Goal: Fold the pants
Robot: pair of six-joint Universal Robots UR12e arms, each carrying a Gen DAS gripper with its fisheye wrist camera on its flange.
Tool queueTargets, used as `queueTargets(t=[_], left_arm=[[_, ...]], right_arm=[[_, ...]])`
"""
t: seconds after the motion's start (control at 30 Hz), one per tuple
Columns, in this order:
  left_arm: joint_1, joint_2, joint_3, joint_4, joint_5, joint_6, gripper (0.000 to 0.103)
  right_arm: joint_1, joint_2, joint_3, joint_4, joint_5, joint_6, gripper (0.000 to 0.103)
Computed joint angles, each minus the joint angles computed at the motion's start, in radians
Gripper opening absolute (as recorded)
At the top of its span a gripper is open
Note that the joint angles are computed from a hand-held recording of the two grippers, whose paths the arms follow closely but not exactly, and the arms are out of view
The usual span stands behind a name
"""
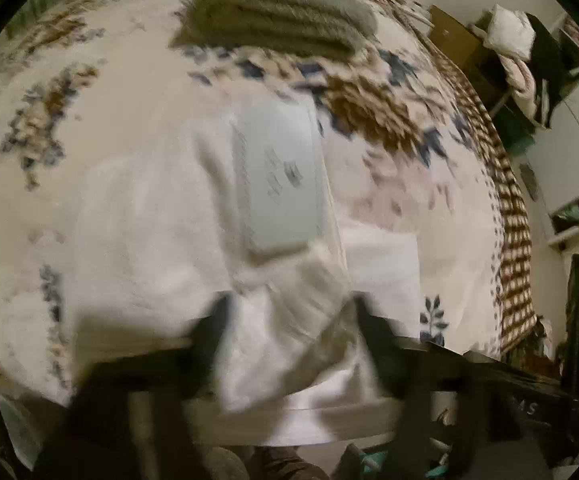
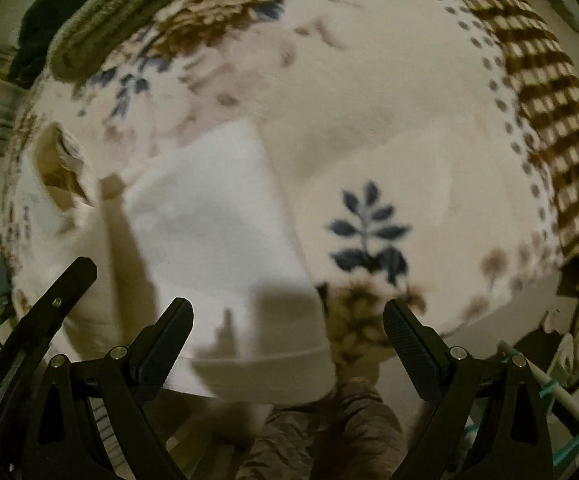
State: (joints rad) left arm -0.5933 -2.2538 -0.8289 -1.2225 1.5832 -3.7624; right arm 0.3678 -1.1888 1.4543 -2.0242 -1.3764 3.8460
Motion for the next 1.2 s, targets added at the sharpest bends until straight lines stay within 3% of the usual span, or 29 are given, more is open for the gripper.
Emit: queueTargets(t=[0.1, 0.2, 0.27, 0.37, 0.57, 0.6, 0.67, 0.7, 0.73, 0.87, 1.03, 1.2], left_arm=[[-0.006, 0.001, 0.036, -0.041, 0.075, -0.011, 0.097], [0.001, -0.003, 0.078, -0.14, 0.139, -0.044, 0.099], [0.012, 0.015, 0.055, -0.188, 0.181, -0.095, 0.099], [0.041, 0.056, -0.02, -0.237, 0.175, -0.171, 0.099], [0.069, 0.099, -0.115, -0.284, 0.162, -0.223, 0.099], [0.07, 0.102, -0.119, -0.289, 0.166, -0.227, 0.099], [0.07, 0.105, -0.124, -0.307, 0.181, -0.233, 0.099], [0.07, 0.106, -0.124, -0.313, 0.182, -0.236, 0.099], [0.07, 0.105, -0.122, -0.317, 0.183, -0.238, 0.099], [0.067, 0.104, -0.113, -0.318, 0.184, -0.226, 0.099], [0.059, 0.09, -0.083, -0.305, 0.171, -0.203, 0.099], [0.051, 0.065, -0.05, -0.295, 0.138, -0.185, 0.099]], right_arm=[[-0.006, 0.018, -0.027, -0.03, 0.06, -0.016, 0.098], [-0.016, 0.052, -0.061, -0.059, 0.158, -0.052, 0.098], [-0.013, 0.084, -0.096, -0.065, 0.216, -0.063, 0.098], [-0.007, 0.137, -0.142, -0.052, 0.301, -0.076, 0.098], [0.006, 0.215, -0.173, -0.094, 0.418, -0.059, 0.098], [0.014, 0.22, -0.175, -0.132, 0.405, -0.064, 0.097], [0.036, 0.229, -0.209, -0.103, 0.335, -0.105, 0.076], [0.052, 0.233, -0.233, -0.075, 0.264, -0.123, 0.052], [0.059, 0.232, -0.243, -0.062, 0.22, -0.124, 0.035], [0.061, 0.165, -0.177, -0.132, 0.149, -0.063, 0.022], [0.057, 0.056, -0.092, -0.159, 0.047, -0.018, 0.022], [0.02, -0.041, 0.013, -0.148, -0.034, 0.042, 0.022]])
